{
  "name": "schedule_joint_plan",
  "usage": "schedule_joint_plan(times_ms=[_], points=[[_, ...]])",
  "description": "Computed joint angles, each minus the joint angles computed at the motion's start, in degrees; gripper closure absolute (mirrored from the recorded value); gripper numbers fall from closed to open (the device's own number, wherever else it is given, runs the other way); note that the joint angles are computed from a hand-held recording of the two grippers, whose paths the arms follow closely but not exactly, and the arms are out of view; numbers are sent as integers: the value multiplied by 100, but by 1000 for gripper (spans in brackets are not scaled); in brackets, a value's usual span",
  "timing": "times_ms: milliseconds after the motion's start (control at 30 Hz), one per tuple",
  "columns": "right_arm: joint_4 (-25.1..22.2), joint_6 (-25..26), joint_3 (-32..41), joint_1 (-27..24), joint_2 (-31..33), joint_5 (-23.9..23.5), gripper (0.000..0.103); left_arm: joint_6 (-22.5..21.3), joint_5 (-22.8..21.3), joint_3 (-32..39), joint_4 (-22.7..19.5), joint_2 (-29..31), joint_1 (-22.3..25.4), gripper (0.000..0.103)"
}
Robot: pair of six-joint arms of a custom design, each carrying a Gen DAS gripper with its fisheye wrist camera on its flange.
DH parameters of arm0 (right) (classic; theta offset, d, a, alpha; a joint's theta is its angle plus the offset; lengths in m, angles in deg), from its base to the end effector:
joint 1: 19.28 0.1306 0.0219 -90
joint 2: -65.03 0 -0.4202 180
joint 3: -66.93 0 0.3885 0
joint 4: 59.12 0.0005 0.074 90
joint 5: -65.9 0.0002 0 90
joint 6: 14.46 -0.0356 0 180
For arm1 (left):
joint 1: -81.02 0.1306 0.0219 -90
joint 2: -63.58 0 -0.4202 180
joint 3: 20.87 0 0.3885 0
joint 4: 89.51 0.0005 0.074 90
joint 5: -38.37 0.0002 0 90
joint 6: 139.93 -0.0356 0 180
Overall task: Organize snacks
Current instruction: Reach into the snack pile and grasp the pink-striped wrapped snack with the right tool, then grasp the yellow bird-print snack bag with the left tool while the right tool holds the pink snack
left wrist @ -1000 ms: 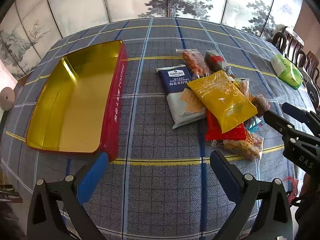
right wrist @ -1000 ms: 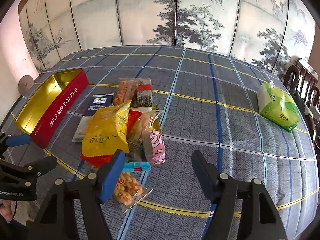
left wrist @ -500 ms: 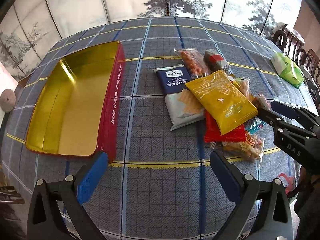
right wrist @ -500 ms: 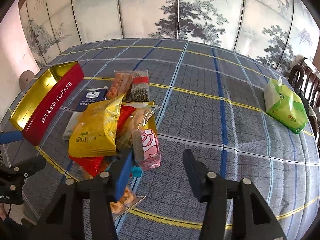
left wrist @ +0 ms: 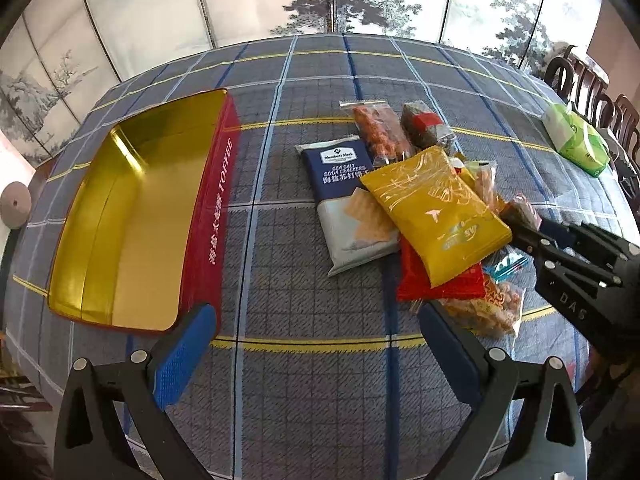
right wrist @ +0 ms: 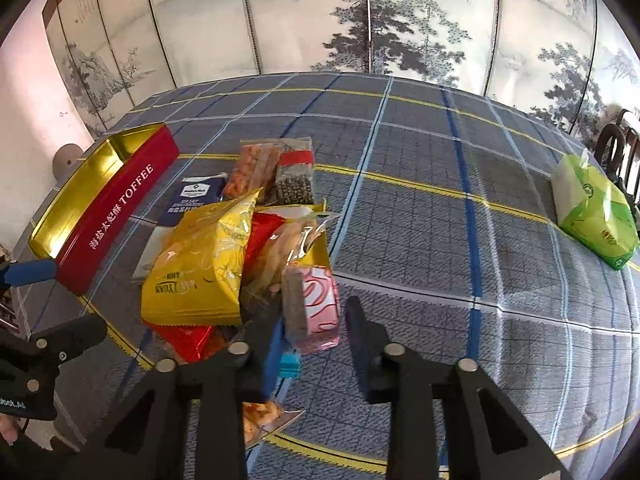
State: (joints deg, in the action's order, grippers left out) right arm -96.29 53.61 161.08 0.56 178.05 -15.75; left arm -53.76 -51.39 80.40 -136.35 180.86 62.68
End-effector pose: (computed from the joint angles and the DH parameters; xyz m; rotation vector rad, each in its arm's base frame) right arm 0.5801 0.2033 0.3010 0.1028 2.5344 0.1031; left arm 0.6052 -0.2013 0.2993 0.5148 2.6206 -0.0870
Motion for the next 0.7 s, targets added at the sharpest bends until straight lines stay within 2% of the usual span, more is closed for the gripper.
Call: schedule_joint_plan(times_ms=[233, 700], points=[[53, 15, -79, 6, -53, 129, 80, 21, 64, 198, -97, 92, -67, 3], [39, -238, -409, -208, -288, 423, 80, 167, 527, 918, -744, 443, -208, 3]])
